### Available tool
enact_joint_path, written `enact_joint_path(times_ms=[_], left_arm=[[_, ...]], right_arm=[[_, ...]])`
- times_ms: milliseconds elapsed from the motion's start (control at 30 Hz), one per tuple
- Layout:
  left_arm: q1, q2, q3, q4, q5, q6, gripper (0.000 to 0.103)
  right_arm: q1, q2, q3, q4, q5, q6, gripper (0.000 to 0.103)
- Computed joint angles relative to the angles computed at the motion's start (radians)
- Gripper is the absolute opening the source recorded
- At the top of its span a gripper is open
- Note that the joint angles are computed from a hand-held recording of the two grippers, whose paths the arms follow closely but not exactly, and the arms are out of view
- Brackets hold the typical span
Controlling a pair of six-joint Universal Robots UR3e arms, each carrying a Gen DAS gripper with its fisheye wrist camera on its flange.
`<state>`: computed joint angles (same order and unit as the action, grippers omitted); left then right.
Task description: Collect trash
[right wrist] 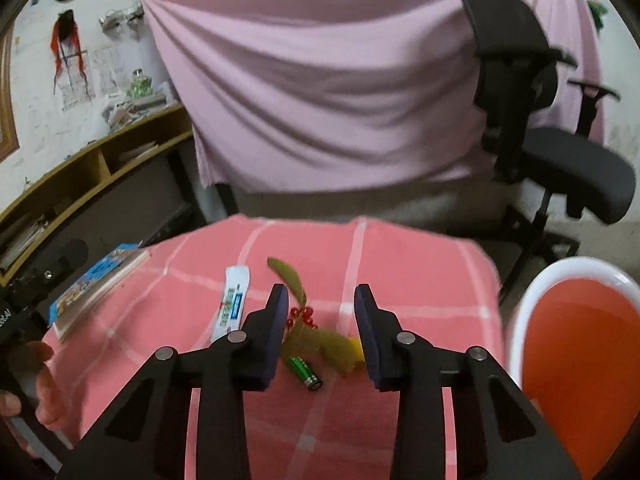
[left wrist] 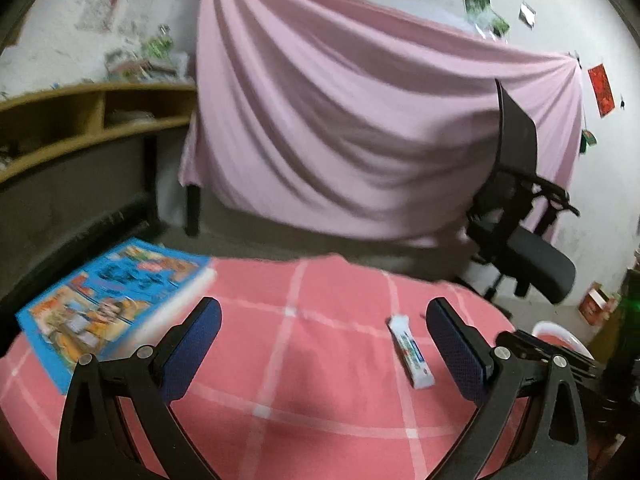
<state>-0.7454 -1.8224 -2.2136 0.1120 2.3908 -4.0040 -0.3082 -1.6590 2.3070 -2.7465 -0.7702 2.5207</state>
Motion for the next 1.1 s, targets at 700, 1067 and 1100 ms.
enact_joint_path(times_ms=[700,1067,1100], left_arm=[[0.182,-0.077,0.188,-0.158,-0.479,0.102,0.036],[0.166,-0.170,0.398,-0.430,-0.468,0.141,0.032],[0.156,-0.182,0.421,-0.459,-0.447,0.136,0.030]], right_arm=[[-0.005,0.004,-0.033,0.093,-0.015,0.006,0.004],[-0.035,0.024,-0.046,0.111,0.014,0.041,0.004],[-0.037,0.025,-0.045,0.114,0.016,0.041,0.004]])
